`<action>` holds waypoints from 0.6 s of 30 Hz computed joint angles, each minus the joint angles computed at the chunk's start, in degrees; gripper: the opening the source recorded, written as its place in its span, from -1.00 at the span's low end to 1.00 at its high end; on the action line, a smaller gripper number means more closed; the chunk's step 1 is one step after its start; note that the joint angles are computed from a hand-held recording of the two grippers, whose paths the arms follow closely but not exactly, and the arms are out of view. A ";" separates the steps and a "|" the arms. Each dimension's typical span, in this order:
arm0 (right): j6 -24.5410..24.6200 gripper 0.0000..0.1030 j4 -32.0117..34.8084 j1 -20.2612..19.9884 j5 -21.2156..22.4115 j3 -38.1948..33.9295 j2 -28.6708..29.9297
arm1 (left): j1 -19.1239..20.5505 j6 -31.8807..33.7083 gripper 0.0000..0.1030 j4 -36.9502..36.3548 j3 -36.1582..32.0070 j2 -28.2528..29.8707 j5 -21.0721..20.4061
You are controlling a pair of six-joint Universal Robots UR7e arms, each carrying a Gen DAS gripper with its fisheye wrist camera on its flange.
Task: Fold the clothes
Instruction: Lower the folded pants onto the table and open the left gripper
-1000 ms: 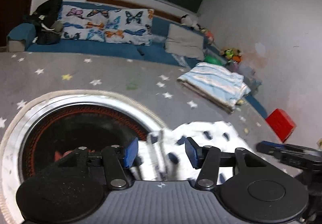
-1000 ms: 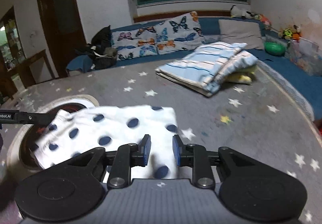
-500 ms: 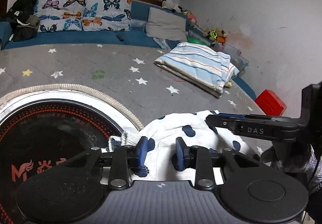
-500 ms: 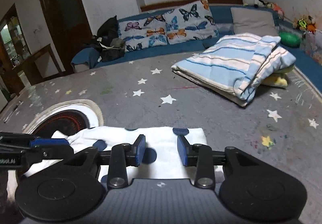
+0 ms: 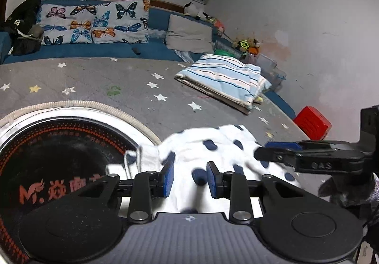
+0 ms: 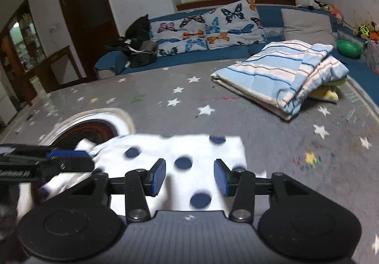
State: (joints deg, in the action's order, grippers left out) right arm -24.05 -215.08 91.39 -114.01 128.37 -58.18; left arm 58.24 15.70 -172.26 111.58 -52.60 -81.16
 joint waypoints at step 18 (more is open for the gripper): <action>-2.57 0.06 -13.72 1.02 -2.16 12.29 0.65 | -0.72 -0.06 -0.34 -1.97 5.67 -3.46 1.77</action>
